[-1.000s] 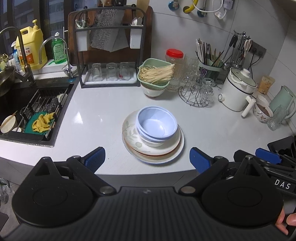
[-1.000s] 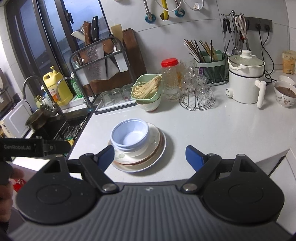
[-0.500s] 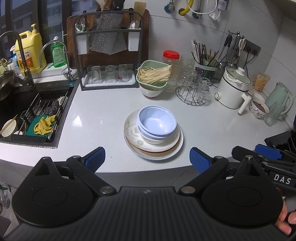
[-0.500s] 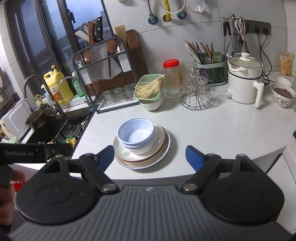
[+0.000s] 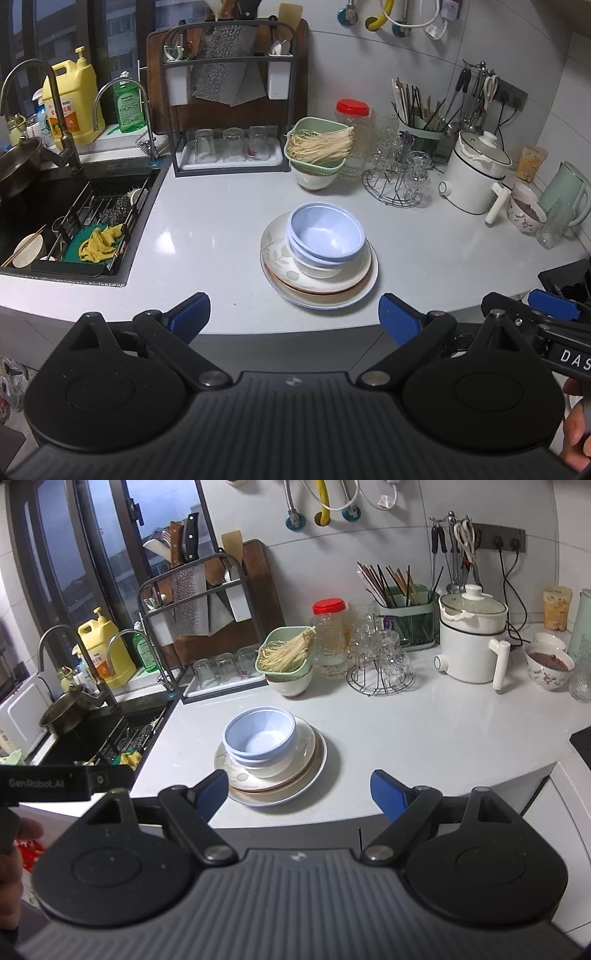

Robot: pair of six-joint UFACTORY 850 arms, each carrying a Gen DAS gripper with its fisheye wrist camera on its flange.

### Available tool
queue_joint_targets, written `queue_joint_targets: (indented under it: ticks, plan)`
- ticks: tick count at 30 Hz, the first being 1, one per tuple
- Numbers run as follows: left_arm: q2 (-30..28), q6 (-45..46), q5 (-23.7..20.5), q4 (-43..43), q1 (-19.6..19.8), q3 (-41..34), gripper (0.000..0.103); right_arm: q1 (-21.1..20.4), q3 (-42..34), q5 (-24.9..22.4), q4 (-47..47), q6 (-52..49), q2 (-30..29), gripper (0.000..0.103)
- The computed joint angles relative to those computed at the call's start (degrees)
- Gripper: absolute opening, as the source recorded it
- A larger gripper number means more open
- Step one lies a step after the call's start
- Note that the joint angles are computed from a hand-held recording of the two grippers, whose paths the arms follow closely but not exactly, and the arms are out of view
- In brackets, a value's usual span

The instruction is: Organize plates and bowls

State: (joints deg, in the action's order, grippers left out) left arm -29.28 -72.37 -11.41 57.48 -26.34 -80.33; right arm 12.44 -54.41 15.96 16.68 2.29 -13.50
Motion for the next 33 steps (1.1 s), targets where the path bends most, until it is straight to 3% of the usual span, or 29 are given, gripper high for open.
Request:
queue_joint_targets:
  ticks: [7,10,15,33]
  plan:
    - [1.12,-11.12,-1.27,11.33,-0.19,1.88,0.099,1.02,0.20,1.03,4.08,-5.62,-0.42,0.085]
    - [1.26,-10.10,-1.15,10.22,-0.11,2.42,0.099,0.86,-0.13,0.64,3.75,-4.05,-0.78,0.085]
    - [2.01,-17.04,-0.39,17.82,-0.34,3.80,0.099,1.47,0.33,1.36,5.71,-6.43,-0.55,0.085]
    - [2.89,-23.65,1.85,22.65,0.15,5.56,0.099,1.10,0.86,3.13,8.23,-6.68,-0.19,0.085]
